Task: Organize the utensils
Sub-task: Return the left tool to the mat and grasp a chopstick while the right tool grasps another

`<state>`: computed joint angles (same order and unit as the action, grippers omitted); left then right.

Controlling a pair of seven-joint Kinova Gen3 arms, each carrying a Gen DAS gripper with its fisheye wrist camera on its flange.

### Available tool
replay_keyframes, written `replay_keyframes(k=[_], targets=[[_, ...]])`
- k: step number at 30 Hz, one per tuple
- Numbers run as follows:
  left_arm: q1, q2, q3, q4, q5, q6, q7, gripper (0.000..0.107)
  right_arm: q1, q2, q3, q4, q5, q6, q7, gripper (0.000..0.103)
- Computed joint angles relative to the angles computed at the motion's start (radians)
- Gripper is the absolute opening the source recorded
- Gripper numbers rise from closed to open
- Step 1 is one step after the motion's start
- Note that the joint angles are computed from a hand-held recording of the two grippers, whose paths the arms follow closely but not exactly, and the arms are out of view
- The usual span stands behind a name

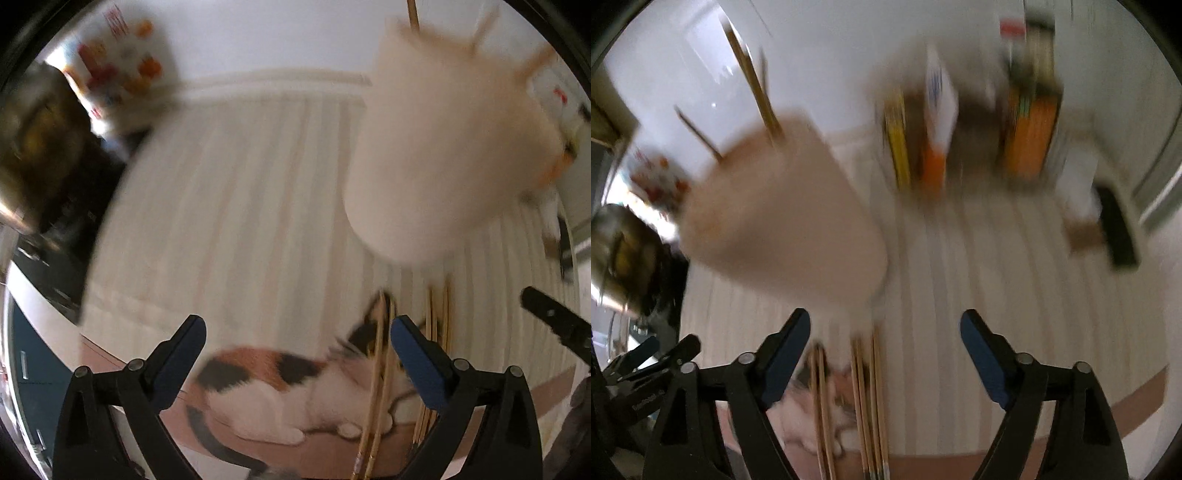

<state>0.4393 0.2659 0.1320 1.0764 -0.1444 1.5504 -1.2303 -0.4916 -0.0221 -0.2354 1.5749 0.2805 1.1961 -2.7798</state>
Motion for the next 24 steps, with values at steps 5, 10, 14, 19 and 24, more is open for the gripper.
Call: replay_keyframes(k=[5,10,14,19,24], targets=[[-0.068,0.043,0.046,0.100,0.178,-0.010,-0.042,0.043,0.025,0.017,0.025,0.125,-0.153,-0.079,0.041,0.048],[-0.021,0.070,0.034,0.133,0.194,-0.024,-0.067,0.027,0.033,0.013,0.028,0.186,-0.193,-0.089,0.044,0.048],[0.037,0.069,0.024,0.138,0.128,-0.033,-0.069,0.005,0.040,0.004,0.030,0.197,-0.201,-0.074,0.046,0.048],[0.009,0.051,0.012,0.164,0.111,-0.039,-0.055,0.004,0.045,0.017,0.032,0.193,-0.224,-0.077,0.084,0.048],[-0.029,0.045,0.008,0.171,0.121,-0.032,-0.073,0.004,0.040,0.075,0.038,0.167,-0.268,-0.095,0.169,0.048]])
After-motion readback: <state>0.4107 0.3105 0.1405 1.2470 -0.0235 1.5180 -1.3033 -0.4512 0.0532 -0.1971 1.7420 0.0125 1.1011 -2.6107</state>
